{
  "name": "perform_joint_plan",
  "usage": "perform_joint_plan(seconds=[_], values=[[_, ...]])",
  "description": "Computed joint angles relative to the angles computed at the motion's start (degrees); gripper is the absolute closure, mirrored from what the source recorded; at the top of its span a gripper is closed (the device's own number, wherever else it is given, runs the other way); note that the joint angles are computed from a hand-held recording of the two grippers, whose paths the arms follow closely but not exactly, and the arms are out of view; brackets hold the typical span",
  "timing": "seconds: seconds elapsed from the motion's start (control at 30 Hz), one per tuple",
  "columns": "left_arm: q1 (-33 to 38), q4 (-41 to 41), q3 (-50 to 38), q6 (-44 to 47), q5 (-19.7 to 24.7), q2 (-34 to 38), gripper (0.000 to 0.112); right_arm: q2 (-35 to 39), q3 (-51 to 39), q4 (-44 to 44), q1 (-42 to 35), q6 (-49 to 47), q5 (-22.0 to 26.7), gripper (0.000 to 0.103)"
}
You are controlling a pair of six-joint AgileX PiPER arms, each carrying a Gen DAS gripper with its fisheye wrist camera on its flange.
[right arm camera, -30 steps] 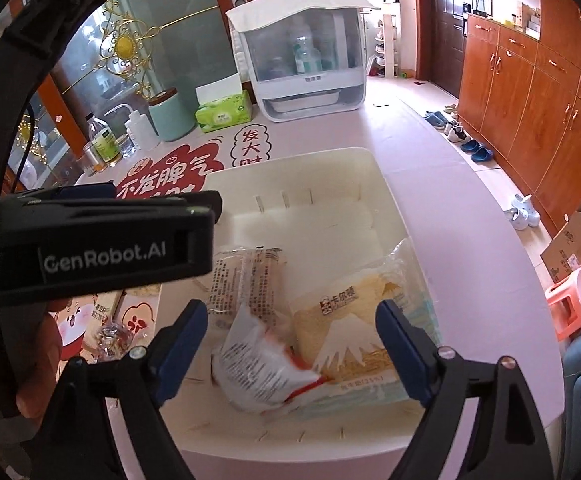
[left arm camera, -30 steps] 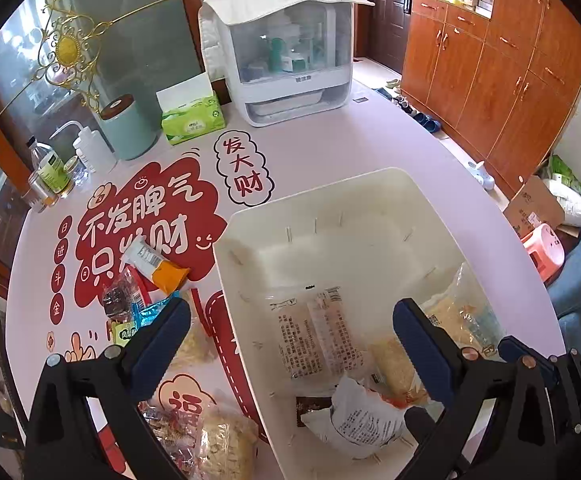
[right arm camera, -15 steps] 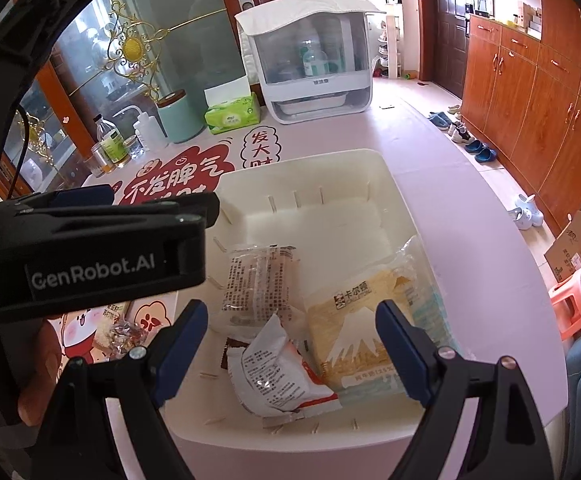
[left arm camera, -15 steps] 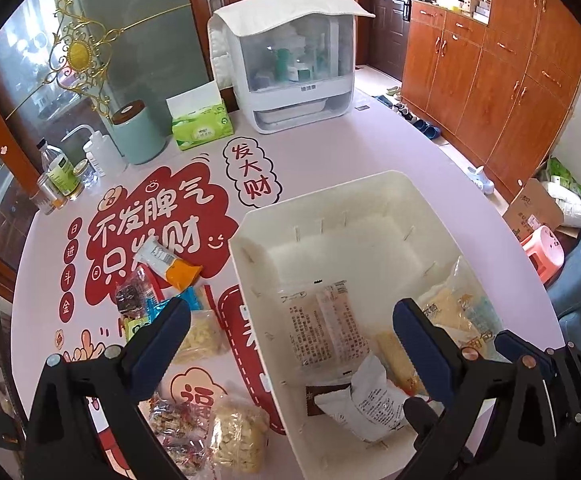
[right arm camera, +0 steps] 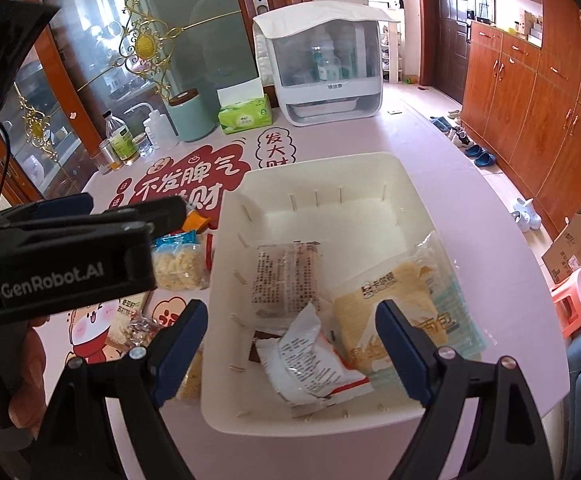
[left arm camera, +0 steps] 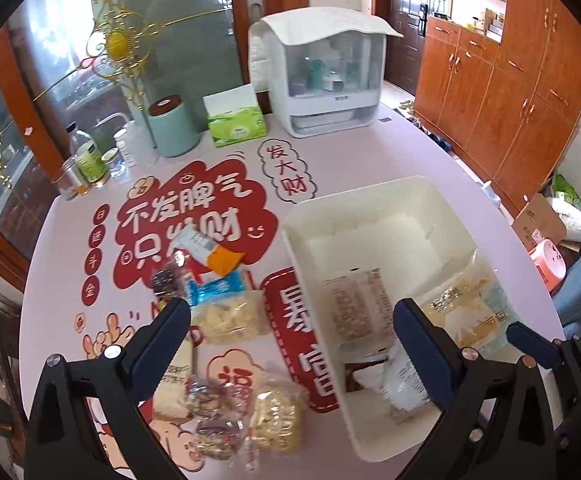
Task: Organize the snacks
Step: 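Move both open tools back toward the remaining snack pile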
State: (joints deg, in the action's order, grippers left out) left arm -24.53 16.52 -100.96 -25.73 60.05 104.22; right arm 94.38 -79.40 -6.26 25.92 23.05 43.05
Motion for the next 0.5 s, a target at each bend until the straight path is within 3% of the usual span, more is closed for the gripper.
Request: perform_joint_plan(seconds=[0.5], values=[[15.6, -5.0, 15.3, 8.6, -6.1, -15.3, 0.011, 1.7, -8.2, -14.0, 14.8, 11.8, 0.9, 0.015]])
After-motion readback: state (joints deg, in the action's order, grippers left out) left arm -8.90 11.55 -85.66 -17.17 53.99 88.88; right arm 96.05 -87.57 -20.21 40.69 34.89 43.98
